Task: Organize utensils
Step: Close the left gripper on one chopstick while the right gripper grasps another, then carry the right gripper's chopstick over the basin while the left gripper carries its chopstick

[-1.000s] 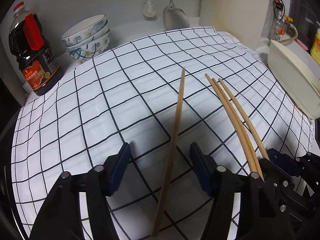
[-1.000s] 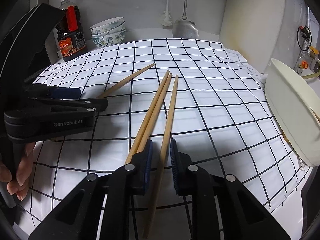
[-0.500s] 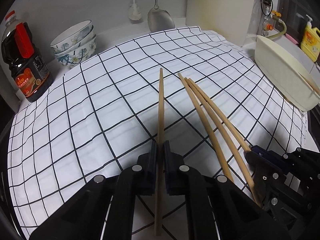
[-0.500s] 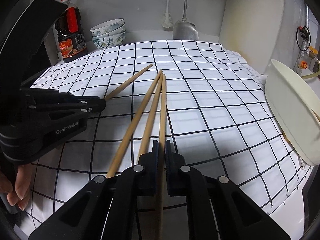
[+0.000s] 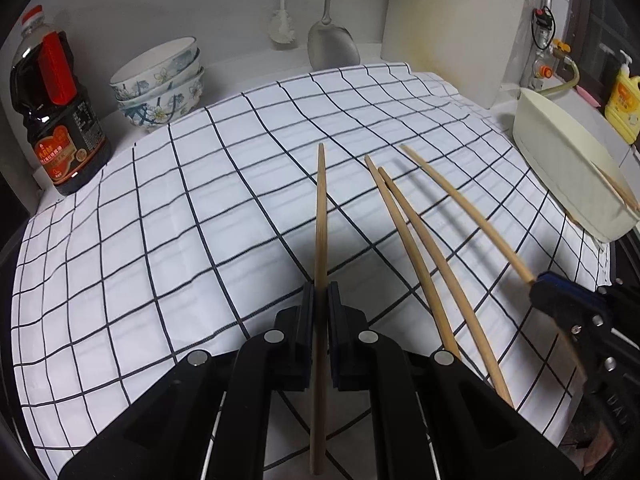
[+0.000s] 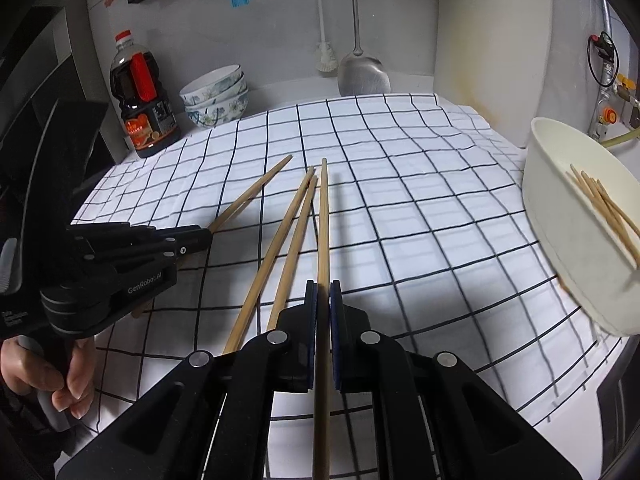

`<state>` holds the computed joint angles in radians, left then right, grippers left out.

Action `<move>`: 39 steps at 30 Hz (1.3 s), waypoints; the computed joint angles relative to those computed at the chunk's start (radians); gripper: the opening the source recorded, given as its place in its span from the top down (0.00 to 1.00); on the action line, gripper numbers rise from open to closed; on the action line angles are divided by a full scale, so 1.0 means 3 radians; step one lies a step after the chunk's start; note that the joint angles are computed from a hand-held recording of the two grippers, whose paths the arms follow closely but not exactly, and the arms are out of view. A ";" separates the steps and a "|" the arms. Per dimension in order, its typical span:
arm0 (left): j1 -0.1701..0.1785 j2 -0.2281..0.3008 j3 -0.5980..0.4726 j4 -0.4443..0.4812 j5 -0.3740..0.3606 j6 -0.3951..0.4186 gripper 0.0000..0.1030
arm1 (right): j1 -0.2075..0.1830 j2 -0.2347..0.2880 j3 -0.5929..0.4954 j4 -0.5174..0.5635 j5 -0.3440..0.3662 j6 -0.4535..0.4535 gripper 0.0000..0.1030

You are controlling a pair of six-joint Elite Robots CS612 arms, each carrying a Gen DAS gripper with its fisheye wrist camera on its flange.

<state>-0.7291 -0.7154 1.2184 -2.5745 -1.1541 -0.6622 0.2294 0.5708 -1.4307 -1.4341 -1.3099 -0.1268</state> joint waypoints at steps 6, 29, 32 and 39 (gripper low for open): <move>-0.0037 -0.0043 -0.0025 -0.0006 0.0143 -0.0106 0.93 | -0.0073 -0.0042 -0.0016 -0.0087 0.0072 -0.0019 0.94; -0.0203 0.0718 -0.1785 0.0443 -0.0017 0.0158 0.93 | -0.0626 -0.0241 0.0129 -0.0518 0.0319 0.0269 0.94; -0.0209 0.0943 -0.2266 0.0640 -0.0083 0.0222 0.93 | -0.0703 -0.0262 0.0176 -0.0535 0.0312 0.0427 0.94; -0.0268 0.1429 -0.3385 0.0998 0.0132 0.0411 0.92 | -0.0844 -0.0272 0.0191 -0.0604 0.0343 0.0718 0.94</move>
<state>-0.8094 -0.2866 0.2027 -2.2751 -1.1144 -0.5391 -0.0237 0.4891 -1.3733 -1.6152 -1.2070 0.0886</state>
